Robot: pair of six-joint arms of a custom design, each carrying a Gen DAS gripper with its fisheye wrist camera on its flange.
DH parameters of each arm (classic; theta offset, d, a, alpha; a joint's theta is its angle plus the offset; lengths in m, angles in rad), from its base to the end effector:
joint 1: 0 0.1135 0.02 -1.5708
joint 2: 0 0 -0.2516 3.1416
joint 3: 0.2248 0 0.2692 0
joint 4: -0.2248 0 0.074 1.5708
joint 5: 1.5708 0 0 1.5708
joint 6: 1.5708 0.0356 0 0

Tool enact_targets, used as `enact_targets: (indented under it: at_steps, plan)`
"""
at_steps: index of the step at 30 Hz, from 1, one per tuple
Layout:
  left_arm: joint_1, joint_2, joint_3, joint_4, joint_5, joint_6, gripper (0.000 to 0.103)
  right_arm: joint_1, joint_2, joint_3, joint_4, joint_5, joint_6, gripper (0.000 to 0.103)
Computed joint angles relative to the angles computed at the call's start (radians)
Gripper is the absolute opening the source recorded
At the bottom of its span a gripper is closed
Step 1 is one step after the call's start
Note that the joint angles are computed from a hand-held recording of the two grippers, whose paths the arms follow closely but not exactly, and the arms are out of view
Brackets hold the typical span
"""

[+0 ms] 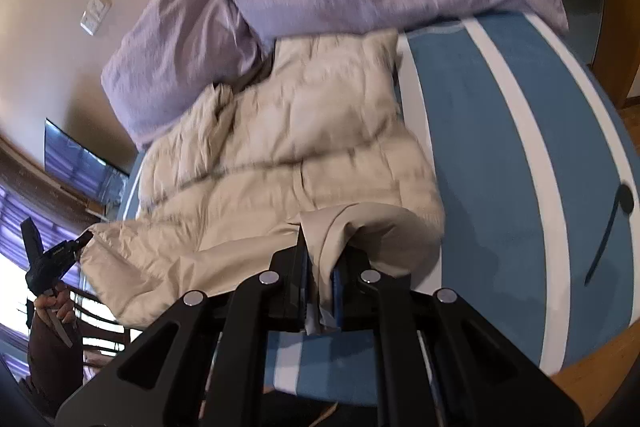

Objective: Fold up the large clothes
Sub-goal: 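Grasp the jacket hem with the left gripper while the right gripper grasps it too, then fold the hem up toward the collar with both grippers and release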

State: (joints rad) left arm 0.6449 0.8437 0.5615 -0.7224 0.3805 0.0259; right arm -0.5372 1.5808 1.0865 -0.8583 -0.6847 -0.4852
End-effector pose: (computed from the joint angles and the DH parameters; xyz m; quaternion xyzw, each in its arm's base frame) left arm 0.1510 0.0970 0.1957 -0.2369 0.9142 -0.0812 0.3188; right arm 0.2727 -0.1362 0.1942 -0.0122 0.9370 0.2409 0.2527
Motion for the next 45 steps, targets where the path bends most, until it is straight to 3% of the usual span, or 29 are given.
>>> enact_targets:
  at_steps: [11,24,37,42,45]
  plan:
    - [-0.138,0.349,0.262,0.160,-0.067,-0.112,0.008,0.133,0.085,0.170,0.134,0.063,0.229,0.009]
    - [-0.197,0.763,0.587,0.247,-0.082,-0.174,0.008,0.279,0.358,0.499,0.227,0.179,0.466,0.010]
    - [-0.259,1.244,1.049,0.146,-0.121,-0.207,0.009,0.364,0.772,0.974,0.104,0.310,0.641,0.011]
    - [-0.273,1.399,1.214,0.079,-0.128,-0.236,0.013,0.365,0.924,1.160,0.021,0.313,0.697,0.013]
    - [-0.271,1.484,1.314,0.028,-0.113,-0.256,0.016,0.354,1.010,1.281,-0.041,0.272,0.731,0.021]
